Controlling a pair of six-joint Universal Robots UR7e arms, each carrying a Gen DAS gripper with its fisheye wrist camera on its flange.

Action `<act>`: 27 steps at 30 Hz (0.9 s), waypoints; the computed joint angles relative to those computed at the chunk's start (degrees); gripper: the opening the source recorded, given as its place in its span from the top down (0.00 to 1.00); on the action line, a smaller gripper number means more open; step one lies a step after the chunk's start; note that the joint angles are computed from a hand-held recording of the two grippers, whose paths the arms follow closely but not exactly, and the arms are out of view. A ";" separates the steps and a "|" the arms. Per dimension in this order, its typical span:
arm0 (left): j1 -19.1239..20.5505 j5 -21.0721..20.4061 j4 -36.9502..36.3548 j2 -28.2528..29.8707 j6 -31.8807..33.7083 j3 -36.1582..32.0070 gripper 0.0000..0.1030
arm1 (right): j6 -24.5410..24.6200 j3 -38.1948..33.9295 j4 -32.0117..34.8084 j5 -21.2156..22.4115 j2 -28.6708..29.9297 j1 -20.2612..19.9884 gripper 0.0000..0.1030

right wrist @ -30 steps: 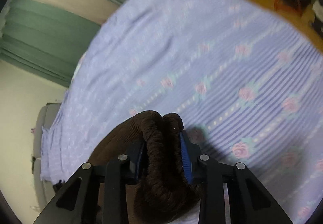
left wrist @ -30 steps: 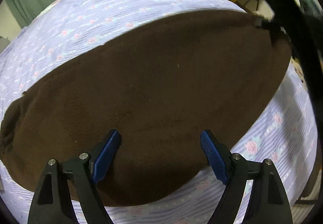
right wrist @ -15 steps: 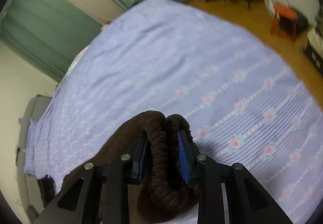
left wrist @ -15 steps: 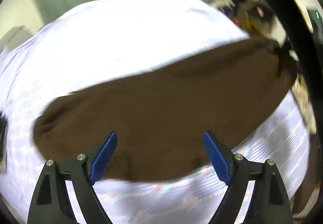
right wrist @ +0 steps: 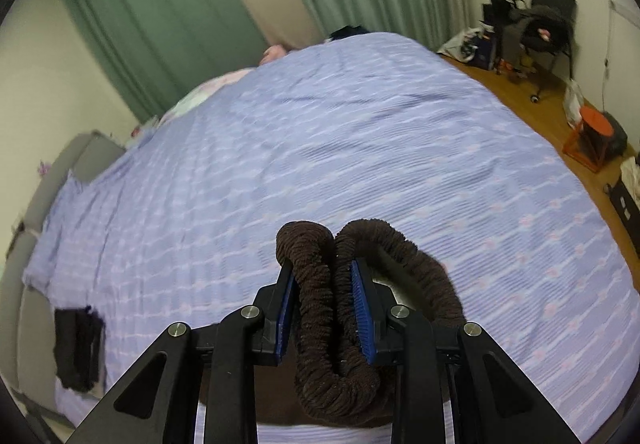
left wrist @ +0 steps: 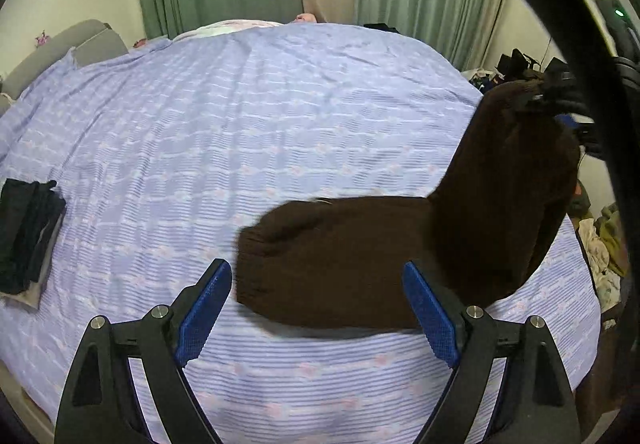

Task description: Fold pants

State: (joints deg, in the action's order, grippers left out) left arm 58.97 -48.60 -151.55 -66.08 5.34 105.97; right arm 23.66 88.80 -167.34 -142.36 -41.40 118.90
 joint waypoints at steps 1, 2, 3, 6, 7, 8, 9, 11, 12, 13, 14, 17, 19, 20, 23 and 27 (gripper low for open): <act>0.66 -0.42 -0.20 -0.45 1.27 -0.25 0.15 | 1.42 -3.40 3.16 -0.12 2.75 0.65 0.73; 1.65 -0.87 0.08 -0.97 2.74 -1.04 0.15 | 2.13 -5.72 5.10 -0.35 4.72 0.99 0.73; 2.66 -1.33 0.38 -1.52 4.13 -1.79 0.15 | 3.18 -8.23 7.65 -0.62 6.68 1.39 0.73; 4.68 -1.55 0.48 -2.75 6.83 -2.72 0.15 | 6.18 -17.04 16.81 -0.71 13.88 2.05 0.73; 5.55 -1.57 0.59 -3.27 7.66 -3.00 0.15 | 6.93 -19.23 19.44 -0.60 15.73 2.15 0.73; 6.63 -1.67 0.85 -3.83 8.36 -3.37 0.15 | 7.67 -21.23 21.76 -0.36 17.30 2.17 0.73; 7.15 -1.51 1.22 -3.58 8.43 -4.10 0.15 | 8.28 -24.40 24.71 0.08 19.96 2.16 0.73; 9.22 -1.16 2.12 -4.64 9.16 -4.54 0.15 | 8.98 -28.13 28.87 1.21 23.17 2.23 0.73; 10.30 -0.72 2.46 -5.33 9.58 -4.65 0.15 | 9.27 -30.78 31.69 1.86 25.31 2.18 0.73; 10.39 -0.09 2.53 -6.14 9.17 -3.83 0.15 | 9.28 -31.96 32.88 2.12 26.34 2.27 0.72; 11.07 0.52 3.19 -6.68 9.17 -4.20 0.15 | 9.36 -33.28 34.81 2.61 27.42 2.25 0.70; 12.37 2.42 4.68 -8.04 8.60 -5.07 0.15 | 9.20 -36.97 39.75 5.06 30.08 2.25 0.48; 12.40 3.28 4.88 -8.53 7.78 -5.19 0.14 | 5.37 -35.67 35.12 7.40 29.80 2.82 0.36; 12.57 3.69 4.83 -8.96 7.41 -5.18 0.13 | 3.08 -34.17 31.92 9.75 29.01 3.02 0.37; 12.17 3.42 6.22 -9.92 5.31 -5.32 0.12 | -1.78 -27.77 24.75 14.83 24.24 4.60 0.36; 10.41 0.51 8.60 -10.61 1.77 -5.05 0.09 | -4.84 -13.13 10.38 8.62 15.00 6.85 0.19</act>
